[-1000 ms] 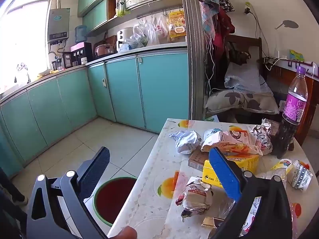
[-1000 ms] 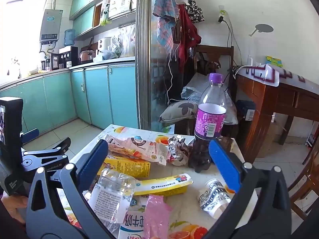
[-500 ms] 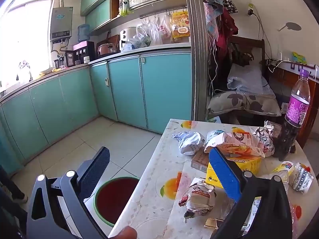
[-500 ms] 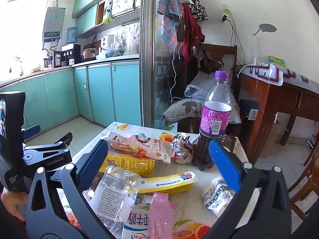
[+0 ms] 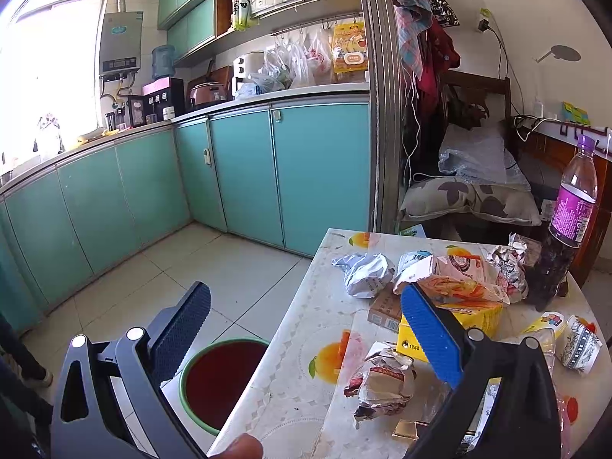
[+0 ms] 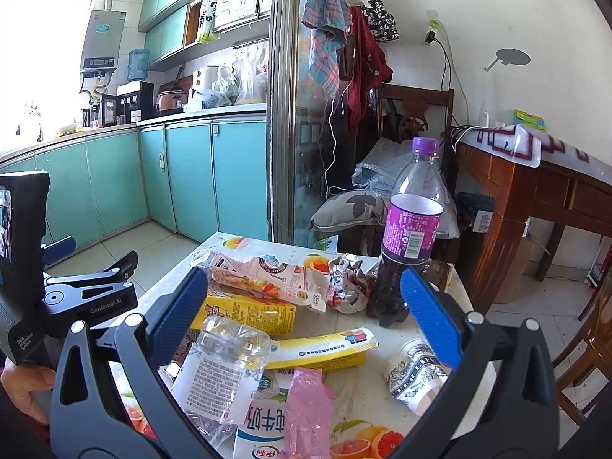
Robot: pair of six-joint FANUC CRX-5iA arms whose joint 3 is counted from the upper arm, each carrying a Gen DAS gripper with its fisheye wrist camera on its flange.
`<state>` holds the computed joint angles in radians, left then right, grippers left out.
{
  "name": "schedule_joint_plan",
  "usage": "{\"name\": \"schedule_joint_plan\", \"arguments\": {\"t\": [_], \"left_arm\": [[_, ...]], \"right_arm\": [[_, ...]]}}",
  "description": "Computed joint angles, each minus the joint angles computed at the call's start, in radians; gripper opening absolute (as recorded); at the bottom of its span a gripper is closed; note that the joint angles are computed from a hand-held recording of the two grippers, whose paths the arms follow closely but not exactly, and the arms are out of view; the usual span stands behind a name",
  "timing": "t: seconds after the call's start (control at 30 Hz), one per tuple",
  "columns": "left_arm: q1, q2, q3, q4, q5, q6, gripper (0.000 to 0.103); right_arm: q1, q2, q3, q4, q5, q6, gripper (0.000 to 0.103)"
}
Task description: Collect trash
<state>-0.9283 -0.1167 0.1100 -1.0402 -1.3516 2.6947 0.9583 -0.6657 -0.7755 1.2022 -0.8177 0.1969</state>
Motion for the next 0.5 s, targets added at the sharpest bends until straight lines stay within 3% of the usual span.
{"name": "schedule_joint_plan", "arguments": {"t": [0.5], "left_arm": [[0.008, 0.0, -0.003, 0.008, 0.001, -0.002, 0.096]], "right_arm": [[-0.005, 0.002, 0.0, -0.011, 0.0, 0.001, 0.1]]}}
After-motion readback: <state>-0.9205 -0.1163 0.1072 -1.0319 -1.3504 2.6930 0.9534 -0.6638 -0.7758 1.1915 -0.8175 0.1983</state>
